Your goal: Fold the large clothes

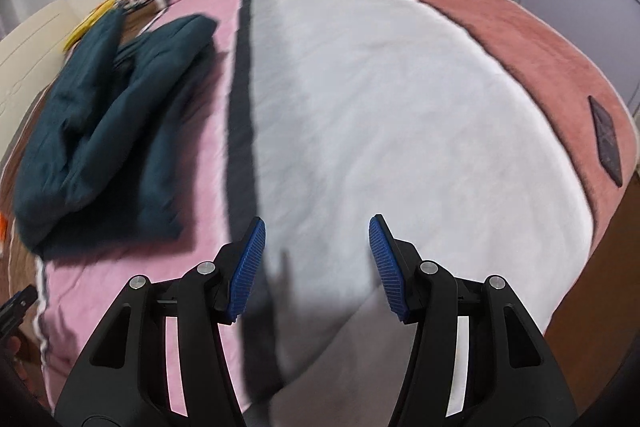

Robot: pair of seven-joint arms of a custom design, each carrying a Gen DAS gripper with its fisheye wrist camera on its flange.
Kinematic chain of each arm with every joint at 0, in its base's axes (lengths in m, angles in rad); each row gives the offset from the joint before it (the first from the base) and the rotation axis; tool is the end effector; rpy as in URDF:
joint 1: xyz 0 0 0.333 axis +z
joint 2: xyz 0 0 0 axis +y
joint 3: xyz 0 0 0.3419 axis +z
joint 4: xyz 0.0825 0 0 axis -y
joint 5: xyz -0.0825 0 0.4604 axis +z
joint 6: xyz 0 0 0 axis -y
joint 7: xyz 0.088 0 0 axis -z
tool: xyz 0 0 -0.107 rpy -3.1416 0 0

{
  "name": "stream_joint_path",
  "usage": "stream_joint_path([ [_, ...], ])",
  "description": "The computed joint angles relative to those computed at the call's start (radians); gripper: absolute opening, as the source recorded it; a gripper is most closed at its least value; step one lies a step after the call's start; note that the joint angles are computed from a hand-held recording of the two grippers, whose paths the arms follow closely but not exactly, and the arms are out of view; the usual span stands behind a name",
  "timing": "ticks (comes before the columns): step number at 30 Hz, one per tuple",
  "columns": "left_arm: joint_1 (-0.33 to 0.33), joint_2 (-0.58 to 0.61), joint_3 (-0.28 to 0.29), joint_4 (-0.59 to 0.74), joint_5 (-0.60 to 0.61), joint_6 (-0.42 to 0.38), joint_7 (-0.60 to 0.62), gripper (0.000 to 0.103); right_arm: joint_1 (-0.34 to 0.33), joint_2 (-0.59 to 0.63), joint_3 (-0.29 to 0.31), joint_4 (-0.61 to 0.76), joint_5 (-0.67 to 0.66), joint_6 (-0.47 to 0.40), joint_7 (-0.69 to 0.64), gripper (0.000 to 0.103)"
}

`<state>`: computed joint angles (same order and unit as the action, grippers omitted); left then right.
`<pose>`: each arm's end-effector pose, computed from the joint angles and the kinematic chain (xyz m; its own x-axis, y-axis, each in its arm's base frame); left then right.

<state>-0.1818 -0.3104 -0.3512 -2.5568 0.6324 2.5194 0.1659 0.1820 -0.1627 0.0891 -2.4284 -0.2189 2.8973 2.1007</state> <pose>0.4284 -0.2546 0.3699 0.3876 -0.9218 -0.0094 -0.7762 -0.3209 -0.5427 0.5416 0.1645 0.4163 -0.0169 -0.9912 -0.1317 -0.8078 0.0911 -0.5824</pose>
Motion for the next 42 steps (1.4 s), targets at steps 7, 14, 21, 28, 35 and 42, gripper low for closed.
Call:
stream_joint_path([
  [7, 0.091, 0.004, 0.016, -0.001, 0.174, 0.01, -0.078, 0.07, -0.079, 0.087, -0.008, 0.094, -0.22, 0.021, 0.152, 0.054],
  [14, 0.212, 0.026, 0.07, 0.008, 0.393, 0.053, -0.229, 0.071, -0.077, 0.207, -0.1, 0.217, -0.436, 0.059, 0.328, 0.058],
  [21, 0.28, 0.081, 0.14, 0.038, 0.491, 0.023, -0.333, 0.072, -0.028, 0.315, -0.19, 0.339, -0.525, 0.062, 0.392, 0.06],
  [28, 0.301, 0.135, 0.186, 0.065, 0.541, 0.02, -0.428, 0.072, 0.014, 0.385, -0.246, 0.393, -0.477, 0.082, 0.411, 0.06],
  [35, 0.285, 0.187, 0.211, 0.097, 0.556, 0.007, -0.423, 0.072, 0.047, 0.428, -0.277, 0.423, -0.427, 0.054, 0.382, 0.061],
  [42, 0.268, 0.211, 0.224, 0.098, 0.567, -0.006, -0.436, 0.074, 0.081, 0.443, -0.312, 0.429, -0.486, 0.055, 0.425, 0.065],
])
